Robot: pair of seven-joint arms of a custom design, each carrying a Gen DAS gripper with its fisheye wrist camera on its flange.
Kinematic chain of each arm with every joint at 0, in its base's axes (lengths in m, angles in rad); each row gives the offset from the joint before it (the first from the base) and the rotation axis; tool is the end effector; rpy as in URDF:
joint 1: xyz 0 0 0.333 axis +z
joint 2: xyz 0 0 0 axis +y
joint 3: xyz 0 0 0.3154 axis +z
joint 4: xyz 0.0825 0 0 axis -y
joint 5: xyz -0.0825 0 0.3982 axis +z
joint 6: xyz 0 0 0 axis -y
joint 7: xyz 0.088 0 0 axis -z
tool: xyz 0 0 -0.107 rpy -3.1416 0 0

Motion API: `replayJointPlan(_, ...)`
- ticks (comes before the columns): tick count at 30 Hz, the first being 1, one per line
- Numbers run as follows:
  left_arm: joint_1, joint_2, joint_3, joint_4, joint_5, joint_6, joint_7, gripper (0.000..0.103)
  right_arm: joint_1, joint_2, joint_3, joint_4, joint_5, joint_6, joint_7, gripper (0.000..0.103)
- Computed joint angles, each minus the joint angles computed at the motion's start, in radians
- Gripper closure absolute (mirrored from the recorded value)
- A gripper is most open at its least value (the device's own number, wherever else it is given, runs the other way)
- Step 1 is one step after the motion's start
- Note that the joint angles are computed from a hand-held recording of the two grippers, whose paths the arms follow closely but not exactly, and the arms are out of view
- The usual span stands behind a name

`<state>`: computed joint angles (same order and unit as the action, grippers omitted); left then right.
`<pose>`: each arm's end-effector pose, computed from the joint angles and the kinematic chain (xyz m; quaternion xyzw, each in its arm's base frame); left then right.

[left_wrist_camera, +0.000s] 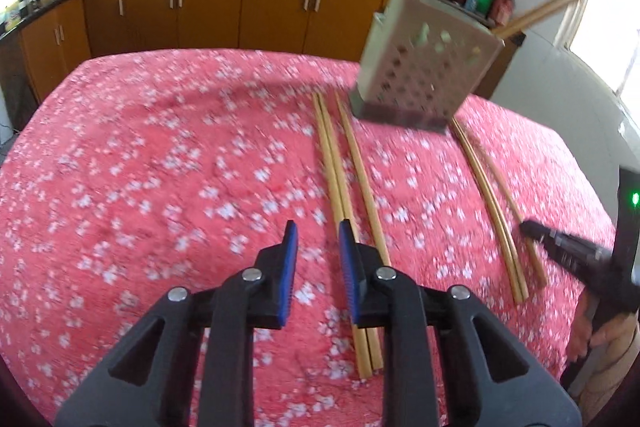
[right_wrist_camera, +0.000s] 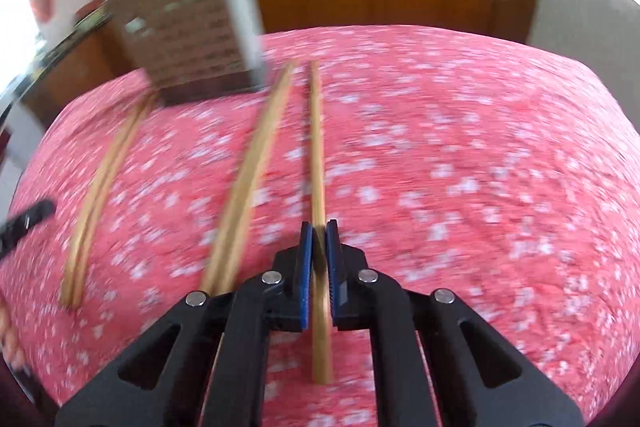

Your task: Organize utensils

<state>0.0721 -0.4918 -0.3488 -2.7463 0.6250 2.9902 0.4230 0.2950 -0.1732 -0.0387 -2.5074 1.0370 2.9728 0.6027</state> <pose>0.3908 -0.1516 0.4134 -0.7340 0.5635 -0.2863 0.2484 0.4820 0.0651 0.3839 -0.7361 0.5738 -0.1485 0.3267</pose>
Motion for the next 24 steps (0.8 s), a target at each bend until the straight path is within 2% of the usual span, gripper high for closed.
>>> replayJointPlan(2,-0.011,0.036,0.004,0.021,-0.005,-0.002,0.013,0.085,-0.010,0.010,-0.008,0.010,0.009,0.000,0.020,0.095)
replayJointPlan(11,-0.049,0.121,0.006,0.083,0.038,-0.073,0.019,0.090,-0.009,-0.007,-0.010,-0.004,0.072,0.003,-0.065,0.095)
replayJointPlan(13,-0.031,0.123,-0.024,0.096,0.090,-0.103,-0.024,0.090,-0.004,-0.021,-0.012,-0.014,0.081,-0.005,-0.084,0.095)
replayJointPlan(15,-0.039,0.126,-0.023,0.107,0.124,-0.130,-0.048,0.091,0.005,-0.029,-0.011,-0.025,0.095,0.005,-0.109,0.095)
replayJointPlan(17,-0.047,0.132,-0.006,0.117,0.140,-0.151,-0.071,0.094,0.012,-0.024,-0.008,-0.023,0.100,0.019,-0.118,0.093)
replayJointPlan(24,-0.024,0.119,0.067,0.129,0.191,-0.230,-0.148,0.094,-0.004,0.049,-0.006,0.042,0.113,0.071,-0.115,0.095)
